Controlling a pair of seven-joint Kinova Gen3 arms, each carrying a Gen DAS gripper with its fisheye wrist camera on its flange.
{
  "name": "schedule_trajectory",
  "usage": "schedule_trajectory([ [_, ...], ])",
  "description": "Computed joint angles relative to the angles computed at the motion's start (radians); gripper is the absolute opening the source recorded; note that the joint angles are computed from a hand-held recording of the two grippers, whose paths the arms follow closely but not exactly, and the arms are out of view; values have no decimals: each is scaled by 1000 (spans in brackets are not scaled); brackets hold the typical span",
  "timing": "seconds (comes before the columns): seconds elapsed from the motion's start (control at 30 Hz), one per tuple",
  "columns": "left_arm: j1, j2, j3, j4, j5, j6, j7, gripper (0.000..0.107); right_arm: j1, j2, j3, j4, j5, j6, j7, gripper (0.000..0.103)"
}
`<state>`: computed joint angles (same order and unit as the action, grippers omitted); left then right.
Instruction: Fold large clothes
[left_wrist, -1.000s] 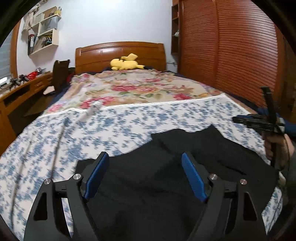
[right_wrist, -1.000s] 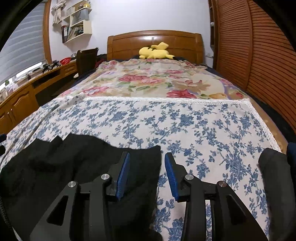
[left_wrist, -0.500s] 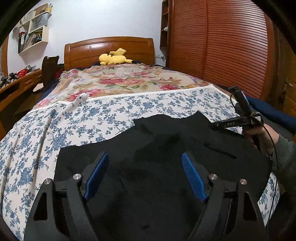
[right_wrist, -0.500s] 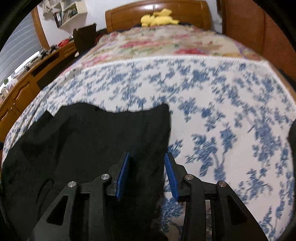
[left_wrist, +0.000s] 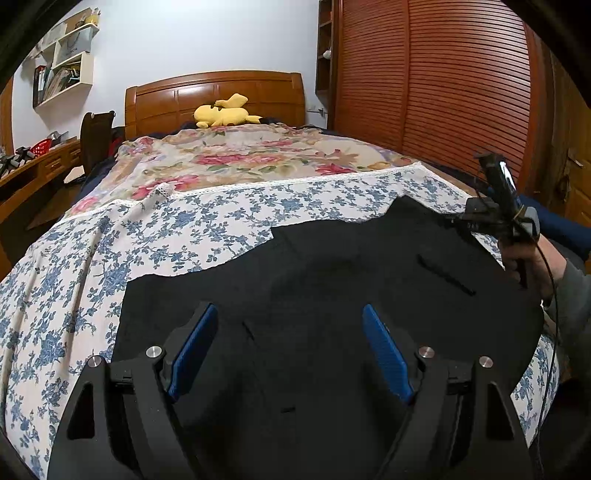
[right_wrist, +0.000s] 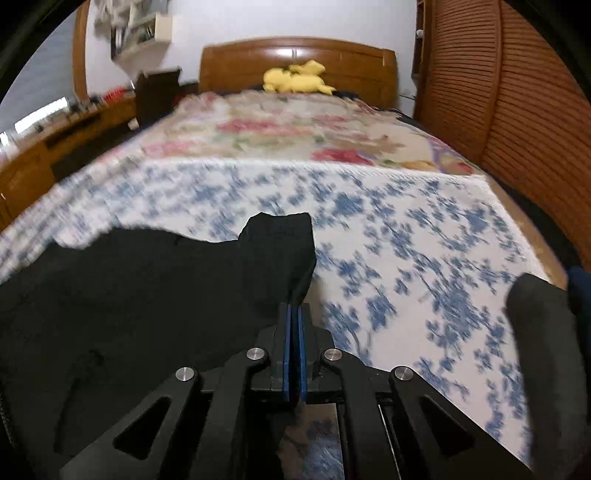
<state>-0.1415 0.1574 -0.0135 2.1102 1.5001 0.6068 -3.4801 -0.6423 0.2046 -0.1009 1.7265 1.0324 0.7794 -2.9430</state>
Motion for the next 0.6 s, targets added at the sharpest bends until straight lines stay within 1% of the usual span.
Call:
schedule_trajectory([
  [0.03, -1, -2, -1, 1, -7, 4, 8, 81, 12, 1, -12, 1, -10, -1, 11, 3],
  [0.07, -3, -4, -2, 1, -12, 9, 13, 81, 7, -1, -6, 1, -24, -2, 25, 5],
  [0.1, -6, -9, -3, 6, -15, 16, 13, 81, 11, -5, -14, 3, -29, 3, 29, 9],
  [0.13, -8, -11, -3, 7, -16, 20, 14, 81, -4, -16, -5, 12, -20, 13, 17, 11],
  [0.17, -10, -17, -5, 13, -16, 26, 13, 81, -10, -34, -8, 27, -6, 17, 0, 16],
  [0.2, -13, -23, -6, 20, -12, 33, 9, 81, -13, -58, -16, 44, 1, 22, -13, 26],
  [0.23, -15, -27, -9, 25, -10, 39, 7, 81, -21, -78, -31, 58, 10, 34, -35, 41],
  [0.3, -18, -38, -13, 39, -10, 48, 7, 81, -32, -109, -63, 85, 38, 57, -81, 55],
  [0.43, -19, -63, -20, 76, -1, 60, -13, 81, -74, -149, -145, 139, 99, 153, -162, 55],
  [0.6, -10, -100, -26, 126, 31, 51, -59, 81, -135, -172, -230, 199, 155, 181, -236, 55],
])
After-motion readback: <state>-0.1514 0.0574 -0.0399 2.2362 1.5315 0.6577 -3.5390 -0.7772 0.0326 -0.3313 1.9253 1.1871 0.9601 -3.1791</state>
